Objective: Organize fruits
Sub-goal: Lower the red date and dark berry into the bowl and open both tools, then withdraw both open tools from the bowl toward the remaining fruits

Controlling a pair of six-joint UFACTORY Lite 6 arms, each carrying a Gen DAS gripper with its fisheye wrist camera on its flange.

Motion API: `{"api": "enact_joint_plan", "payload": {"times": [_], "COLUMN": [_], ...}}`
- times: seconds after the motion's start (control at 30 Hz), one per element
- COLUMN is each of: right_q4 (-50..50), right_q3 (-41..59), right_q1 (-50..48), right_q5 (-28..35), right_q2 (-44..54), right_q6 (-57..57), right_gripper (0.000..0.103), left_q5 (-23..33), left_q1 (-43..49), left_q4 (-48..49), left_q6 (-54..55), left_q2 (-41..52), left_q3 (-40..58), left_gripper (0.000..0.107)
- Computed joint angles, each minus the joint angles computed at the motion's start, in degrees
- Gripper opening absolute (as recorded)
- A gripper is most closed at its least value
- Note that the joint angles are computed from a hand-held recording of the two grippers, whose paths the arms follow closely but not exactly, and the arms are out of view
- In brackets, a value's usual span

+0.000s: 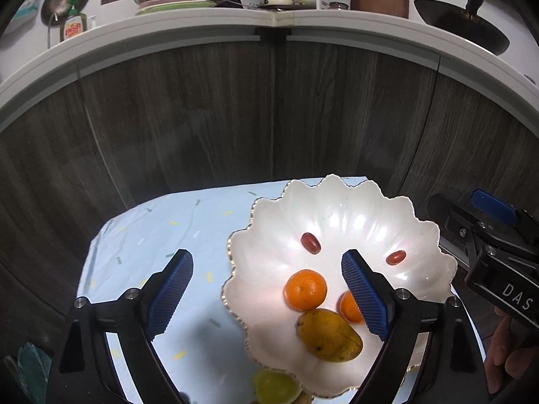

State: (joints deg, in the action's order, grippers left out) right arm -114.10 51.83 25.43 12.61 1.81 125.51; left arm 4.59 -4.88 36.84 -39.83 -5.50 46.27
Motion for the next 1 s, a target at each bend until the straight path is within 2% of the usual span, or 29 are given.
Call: {"api": "enact_joint_plan", "payload": {"times": [0.17, 0.4, 0.7, 1.0], "right_q4": [9.29, 18.98, 26.04, 29.66], "right_q3": [-1.31, -2.8, -3.72, -5.77], "right_q1": [2.83, 7.58, 12.82, 19.15], "right_q5": [1.6, 4.71, 8.15, 12.66], "right_q2": [-3.49, -7.48, -10.42, -12.77], "right_q6": [-8.01, -16.02, -20.64, -20.74], "right_gripper": [0.083, 0.083, 0.083, 0.083], "left_q5": [2.12, 4.72, 7.71, 12.44], "left_q1": [1.71, 4.71, 8.24, 14.92], "left_q4": [-17.41, -31.25, -40.83, -56.66], "left_q6": [18.25, 33.71, 44.97, 64.07], "left_q2": [-6.05, -13.35, -20.3, -29.76], "left_q3": [-2.68, -6.14, -9.36, -14.84], "left_gripper": [0.093, 0.093, 0.093, 0.093]}}
